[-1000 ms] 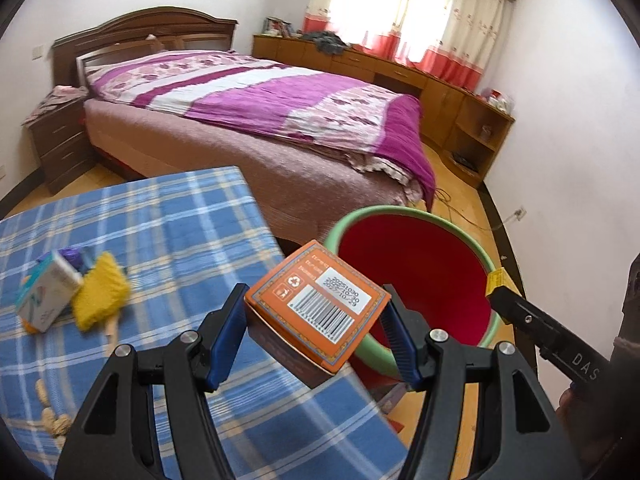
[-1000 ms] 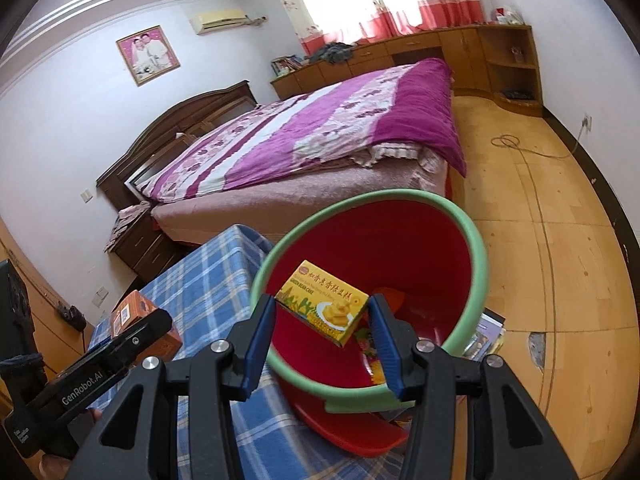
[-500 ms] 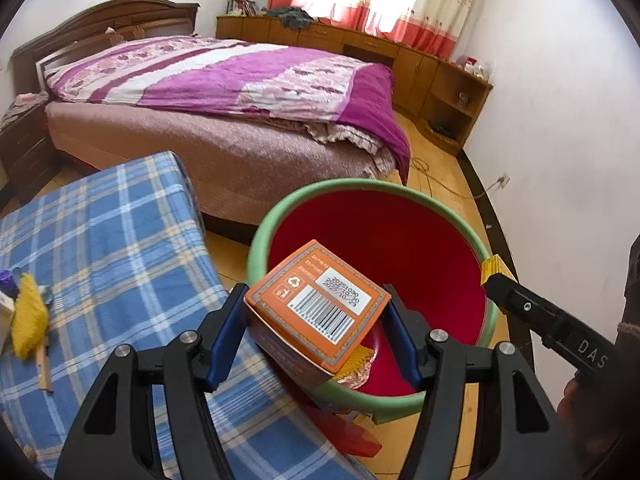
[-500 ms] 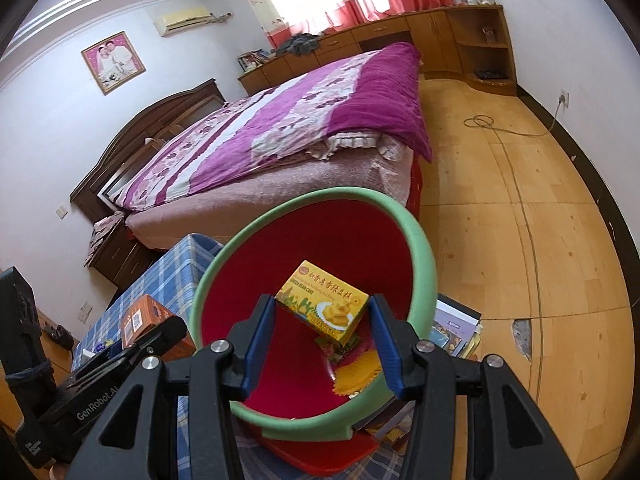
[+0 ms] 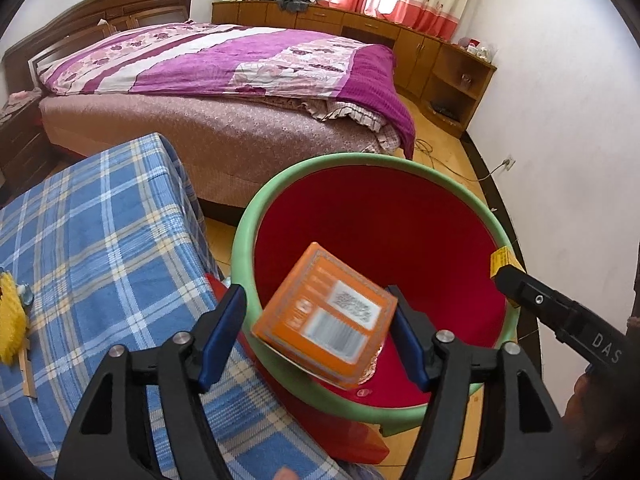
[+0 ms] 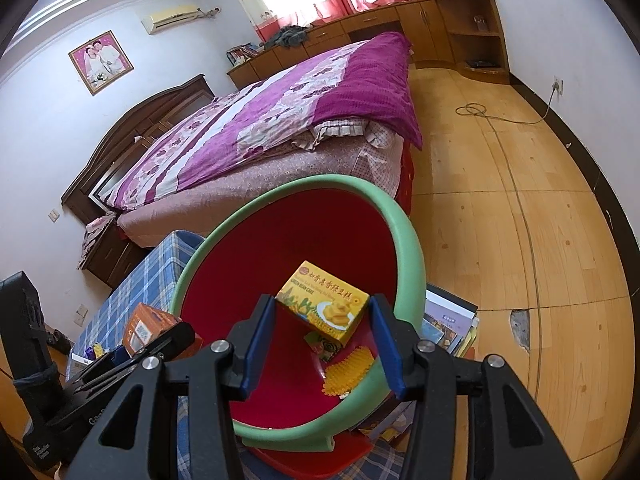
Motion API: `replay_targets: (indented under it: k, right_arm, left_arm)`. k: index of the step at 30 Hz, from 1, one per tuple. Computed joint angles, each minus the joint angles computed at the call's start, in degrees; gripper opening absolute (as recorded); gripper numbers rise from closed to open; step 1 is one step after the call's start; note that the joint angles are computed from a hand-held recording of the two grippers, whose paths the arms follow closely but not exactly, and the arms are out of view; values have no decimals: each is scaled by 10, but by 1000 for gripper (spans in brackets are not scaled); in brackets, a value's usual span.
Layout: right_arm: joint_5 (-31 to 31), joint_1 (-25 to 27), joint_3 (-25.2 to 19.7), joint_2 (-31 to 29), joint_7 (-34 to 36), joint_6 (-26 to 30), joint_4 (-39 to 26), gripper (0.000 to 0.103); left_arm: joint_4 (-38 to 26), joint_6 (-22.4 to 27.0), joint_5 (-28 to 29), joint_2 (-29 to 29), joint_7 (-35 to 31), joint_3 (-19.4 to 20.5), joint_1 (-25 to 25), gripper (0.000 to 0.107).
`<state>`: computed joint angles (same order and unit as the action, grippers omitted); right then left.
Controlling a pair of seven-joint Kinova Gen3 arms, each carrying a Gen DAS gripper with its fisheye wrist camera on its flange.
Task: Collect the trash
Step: 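Carry the orange box and yellow box over the red bucket and release both, then move both tools back from the bucket toward the table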
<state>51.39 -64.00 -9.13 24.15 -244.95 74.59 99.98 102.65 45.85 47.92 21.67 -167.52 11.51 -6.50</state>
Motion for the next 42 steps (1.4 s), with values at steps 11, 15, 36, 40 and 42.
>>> replay_targets:
  k: [11, 15, 36, 40, 42]
  right_arm:
    - [6, -6, 1, 7, 3, 7, -9, 53]
    - [5, -8, 2, 8, 0, 5, -10, 60]
    - [6, -32, 13, 42, 26, 30, -83, 89]
    - [4, -41, 21, 54, 37, 28, -105, 93]
    - [3, -45, 25, 60, 44, 28, -115, 93]
  left_arm:
    - [1, 25, 24, -3, -28, -2, -20, 71]
    - [7, 37, 40, -9, -47, -7, -27, 71]
    - [2, 65, 52, -24, -60, -46, -71, 71]
    - [-2, 73, 56, -24, -65, -55, -88, 71]
    - [-3, 80, 60, -24, -71, -59, -99, 71]
